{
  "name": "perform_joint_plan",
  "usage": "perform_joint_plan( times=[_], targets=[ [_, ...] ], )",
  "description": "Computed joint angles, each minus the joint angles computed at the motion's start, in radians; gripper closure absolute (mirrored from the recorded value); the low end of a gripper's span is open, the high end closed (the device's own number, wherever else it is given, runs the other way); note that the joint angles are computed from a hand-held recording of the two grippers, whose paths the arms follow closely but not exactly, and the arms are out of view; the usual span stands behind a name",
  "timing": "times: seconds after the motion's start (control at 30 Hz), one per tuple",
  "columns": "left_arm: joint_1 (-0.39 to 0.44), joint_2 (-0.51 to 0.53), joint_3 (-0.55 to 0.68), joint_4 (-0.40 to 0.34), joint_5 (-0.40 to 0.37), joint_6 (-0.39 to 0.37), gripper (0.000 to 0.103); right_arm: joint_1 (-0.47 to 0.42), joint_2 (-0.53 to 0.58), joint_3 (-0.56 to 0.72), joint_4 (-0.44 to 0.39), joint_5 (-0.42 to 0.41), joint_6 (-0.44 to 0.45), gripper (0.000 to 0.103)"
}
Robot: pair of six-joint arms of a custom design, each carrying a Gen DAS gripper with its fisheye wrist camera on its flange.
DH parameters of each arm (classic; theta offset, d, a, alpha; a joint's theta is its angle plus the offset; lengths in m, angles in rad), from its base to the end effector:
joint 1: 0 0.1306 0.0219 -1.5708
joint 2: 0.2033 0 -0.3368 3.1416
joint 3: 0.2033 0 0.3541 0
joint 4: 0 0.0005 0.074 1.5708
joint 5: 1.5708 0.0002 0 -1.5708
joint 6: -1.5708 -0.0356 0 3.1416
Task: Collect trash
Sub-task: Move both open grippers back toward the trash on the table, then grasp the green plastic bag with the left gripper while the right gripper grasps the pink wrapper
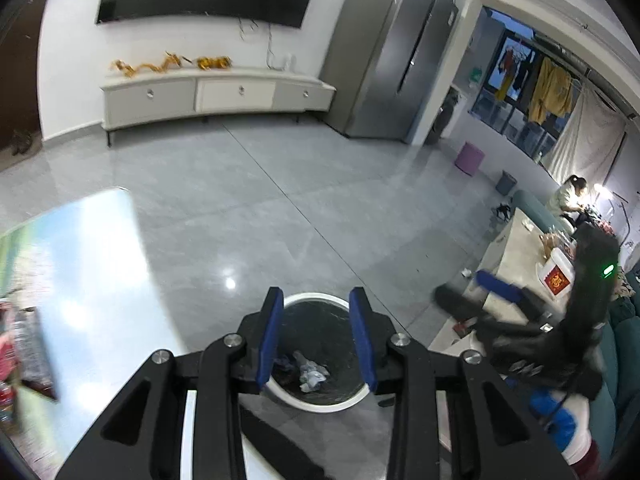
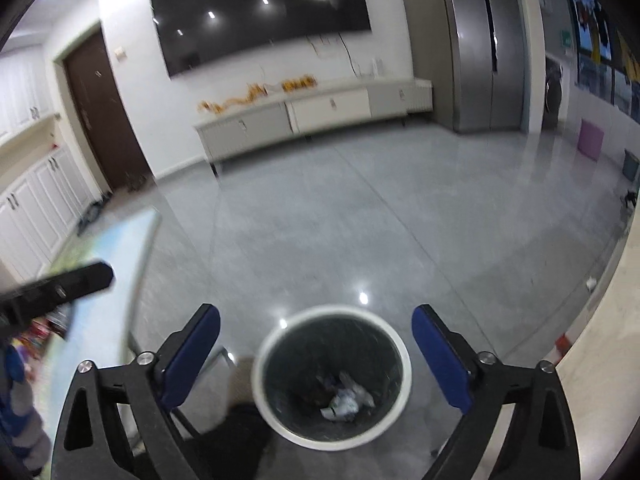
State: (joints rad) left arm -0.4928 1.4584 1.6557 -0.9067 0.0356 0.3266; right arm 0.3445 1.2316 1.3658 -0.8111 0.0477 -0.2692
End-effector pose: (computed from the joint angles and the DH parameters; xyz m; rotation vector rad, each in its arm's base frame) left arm 0.4244 -0.2299 0.4639 0.2119 2.3143 -0.4633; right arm 0.3890 0.1372 0.4429 -0.0593 2.2607 0.2759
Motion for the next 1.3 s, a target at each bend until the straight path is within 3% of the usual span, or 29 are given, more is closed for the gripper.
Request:
perform_joint_plan(
  times=[0.27, 0.43, 0.63, 0.77, 0.83, 0.87, 1.0, 1.13, 1.3],
  targets=[
    [0.082, -0.260, -0.190, -0.002, -0.091, 0.012, 0.067, 0.128, -0.059, 0.090, 0.047, 0.017, -0.006, 0.000],
    [0.168, -0.408, -0.316, 0.004, -0.107, 0.009, 0.067, 0.216, -0.040, 0.156, 0.068, 0.035, 0.010, 0.000],
    [0.345, -0.603, -0.484, -0.015, -0.098, -0.040, 0.067, 0.302, 0.053, 0.262, 0.011, -0.031, 0.027, 0.000],
    [0.548, -0.713, -0.572, -0.060, -0.067, -0.115, 0.064, 0.375, 0.172, 0.381, -0.066, -0.087, 0.064, 0.000],
    [0.674, -0.760, -0.622, -0.076, -0.051, -0.163, 0.038, 0.412, 0.245, 0.444, -0.098, -0.132, 0.097, 0.000],
    [0.721, -0.779, -0.644, -0.079, -0.059, -0.180, 0.034, 0.432, 0.290, 0.486, -0.120, -0.157, 0.115, 0.000],
    [0.933, -0.796, -0.710, -0.086, 0.024, -0.231, 0.033, 0.506, 0.424, 0.603, -0.199, -0.221, 0.180, 0.001],
    [1.052, -0.778, -0.749, -0.083, 0.097, -0.244, 0.032, 0.574, 0.600, 0.775, -0.314, -0.272, 0.261, 0.008],
    [1.101, -0.757, -0.788, -0.064, 0.146, -0.243, 0.032, 0.622, 0.783, 0.968, -0.433, -0.333, 0.328, 0.015]
  ],
)
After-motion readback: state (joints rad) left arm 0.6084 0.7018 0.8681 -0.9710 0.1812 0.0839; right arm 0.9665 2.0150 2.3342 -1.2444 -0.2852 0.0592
